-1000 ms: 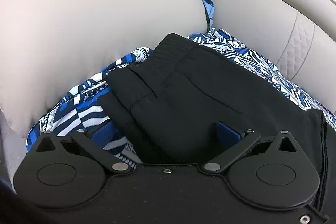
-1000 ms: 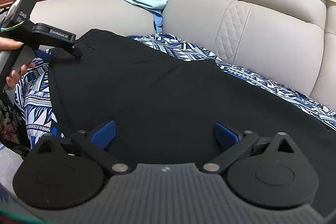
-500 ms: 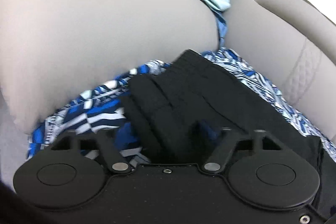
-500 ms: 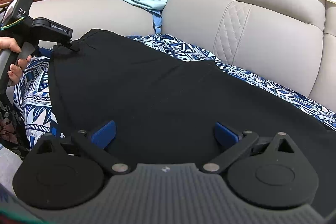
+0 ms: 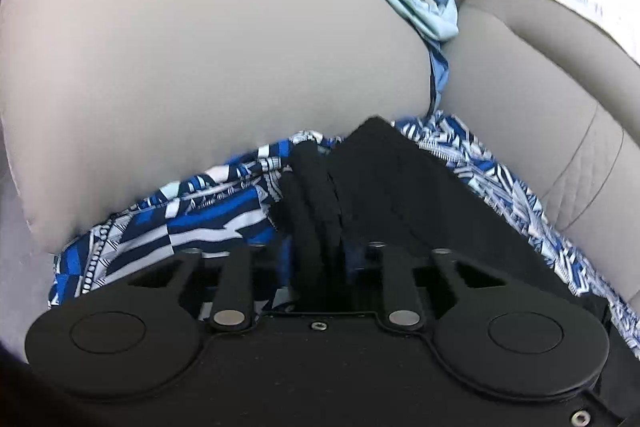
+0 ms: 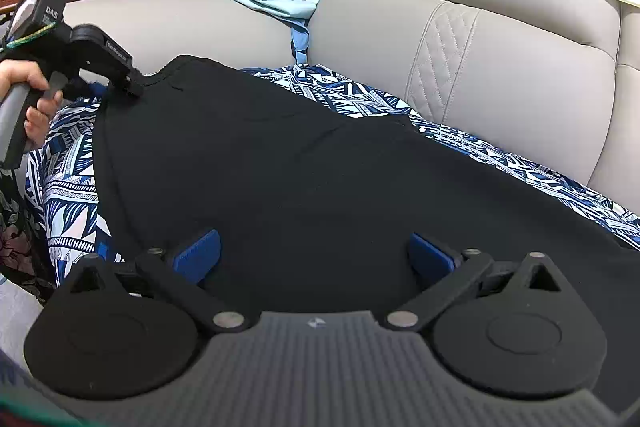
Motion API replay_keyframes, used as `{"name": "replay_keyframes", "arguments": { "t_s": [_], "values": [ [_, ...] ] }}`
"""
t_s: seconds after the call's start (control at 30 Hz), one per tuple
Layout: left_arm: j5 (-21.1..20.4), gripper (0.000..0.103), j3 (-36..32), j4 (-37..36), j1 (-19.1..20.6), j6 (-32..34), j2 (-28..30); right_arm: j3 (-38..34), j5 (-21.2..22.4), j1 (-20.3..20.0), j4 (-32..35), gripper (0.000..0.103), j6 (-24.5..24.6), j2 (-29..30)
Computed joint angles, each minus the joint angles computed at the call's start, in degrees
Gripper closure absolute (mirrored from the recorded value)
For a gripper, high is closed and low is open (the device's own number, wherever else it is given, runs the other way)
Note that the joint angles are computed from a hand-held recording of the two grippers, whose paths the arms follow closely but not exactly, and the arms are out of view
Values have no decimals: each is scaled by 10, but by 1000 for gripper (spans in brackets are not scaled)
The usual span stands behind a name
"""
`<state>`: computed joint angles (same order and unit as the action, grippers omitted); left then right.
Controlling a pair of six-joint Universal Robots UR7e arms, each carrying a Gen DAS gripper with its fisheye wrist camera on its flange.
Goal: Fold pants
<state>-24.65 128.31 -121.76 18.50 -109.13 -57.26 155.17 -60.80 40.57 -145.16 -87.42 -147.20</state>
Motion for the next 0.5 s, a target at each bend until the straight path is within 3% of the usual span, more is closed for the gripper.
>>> {"name": "replay_keyframes", "arguments": {
  "t_s": [0.27, 0.4, 0.5],
  "values": [
    [29, 89, -34, 93, -35, 7, 4, 1, -6, 5, -12, 0, 1, 6],
    [46, 89, -46, 38, -59, 87, 10, -14, -69, 64, -38, 0, 32, 37],
    [66, 89, -60, -58, -74, 194, 31, -30, -22, 32, 19, 0, 2, -6]
  ]
}}
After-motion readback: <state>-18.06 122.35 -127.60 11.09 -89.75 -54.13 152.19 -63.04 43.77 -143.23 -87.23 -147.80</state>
